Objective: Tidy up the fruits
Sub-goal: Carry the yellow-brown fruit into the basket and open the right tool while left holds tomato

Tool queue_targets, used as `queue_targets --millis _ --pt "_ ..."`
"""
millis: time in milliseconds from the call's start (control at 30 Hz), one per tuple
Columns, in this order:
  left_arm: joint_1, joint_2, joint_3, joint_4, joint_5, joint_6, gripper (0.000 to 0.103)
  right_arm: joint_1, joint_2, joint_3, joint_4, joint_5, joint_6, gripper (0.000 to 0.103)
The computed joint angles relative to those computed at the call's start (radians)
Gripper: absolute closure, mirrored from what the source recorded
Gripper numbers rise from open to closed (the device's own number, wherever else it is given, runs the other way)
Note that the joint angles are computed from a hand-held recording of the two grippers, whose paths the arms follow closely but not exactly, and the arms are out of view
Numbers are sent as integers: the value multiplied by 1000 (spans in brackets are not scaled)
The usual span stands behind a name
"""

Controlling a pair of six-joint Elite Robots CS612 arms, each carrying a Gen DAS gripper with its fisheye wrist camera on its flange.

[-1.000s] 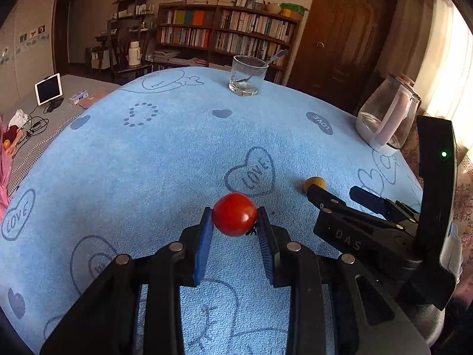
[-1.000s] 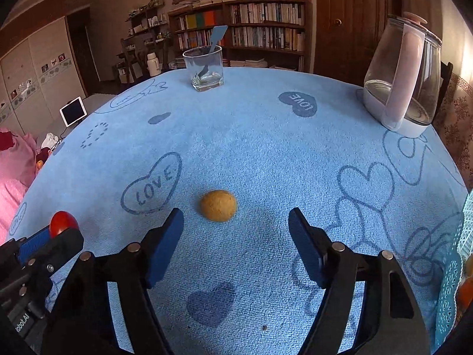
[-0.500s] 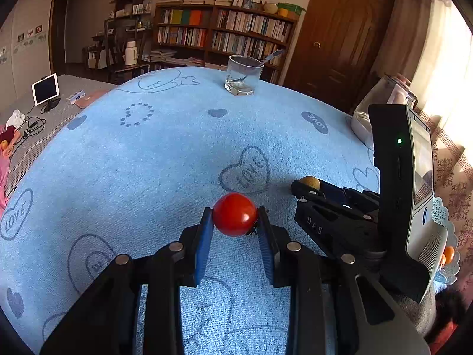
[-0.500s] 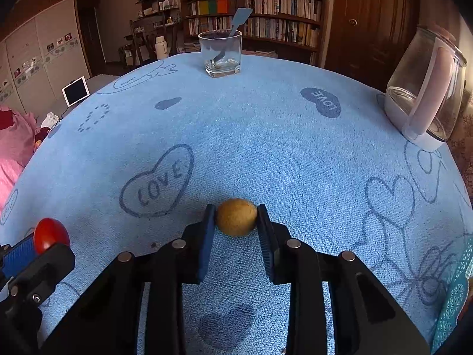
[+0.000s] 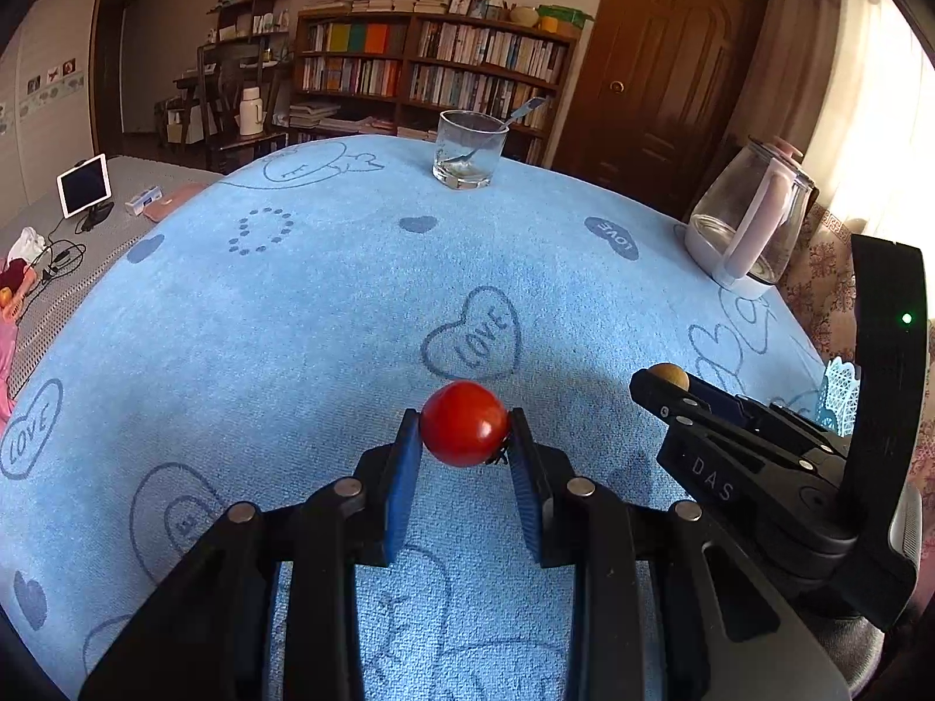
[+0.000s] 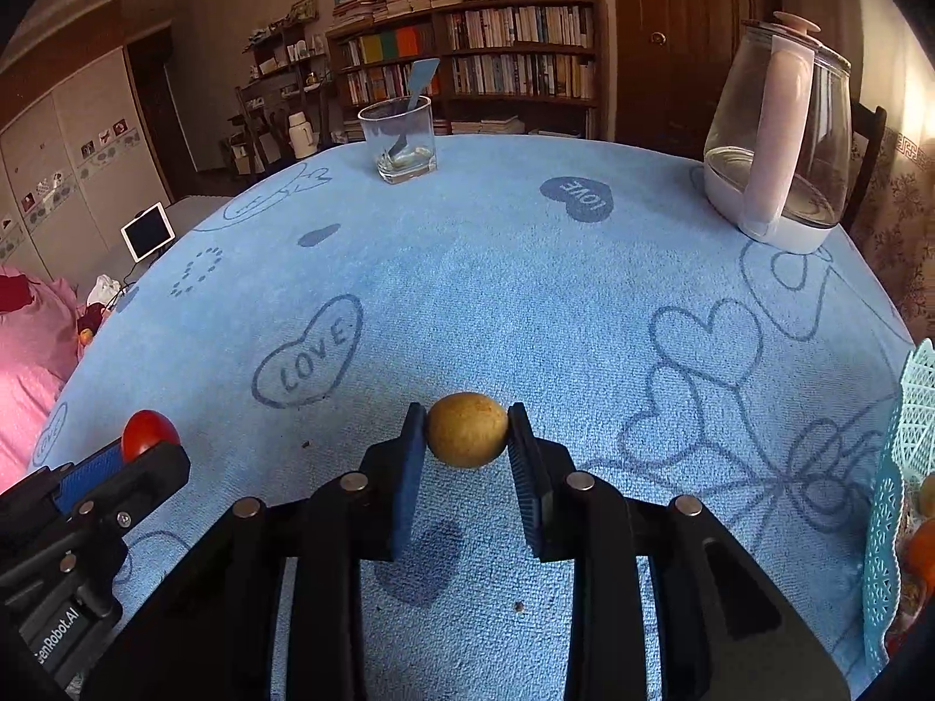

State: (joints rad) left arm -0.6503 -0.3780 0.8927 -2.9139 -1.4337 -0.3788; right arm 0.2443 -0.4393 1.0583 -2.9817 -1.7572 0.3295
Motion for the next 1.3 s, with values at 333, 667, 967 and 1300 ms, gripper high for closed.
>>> queue_targets --millis 333,667,967,1300 --pt "-5 0 2 -8 -5 25 73 -1 -51 114 -98 -18 53 74" --pt "-10 0 6 -10 -11 50 73 2 -77 177 -148 -35 67 74" --pt "-15 2 7 -12 -18 77 73 -2 -106 238 -216 -53 99 74" --pt "-21 2 9 -7 -21 102 73 -15 -141 323 -298 -140 167 74"
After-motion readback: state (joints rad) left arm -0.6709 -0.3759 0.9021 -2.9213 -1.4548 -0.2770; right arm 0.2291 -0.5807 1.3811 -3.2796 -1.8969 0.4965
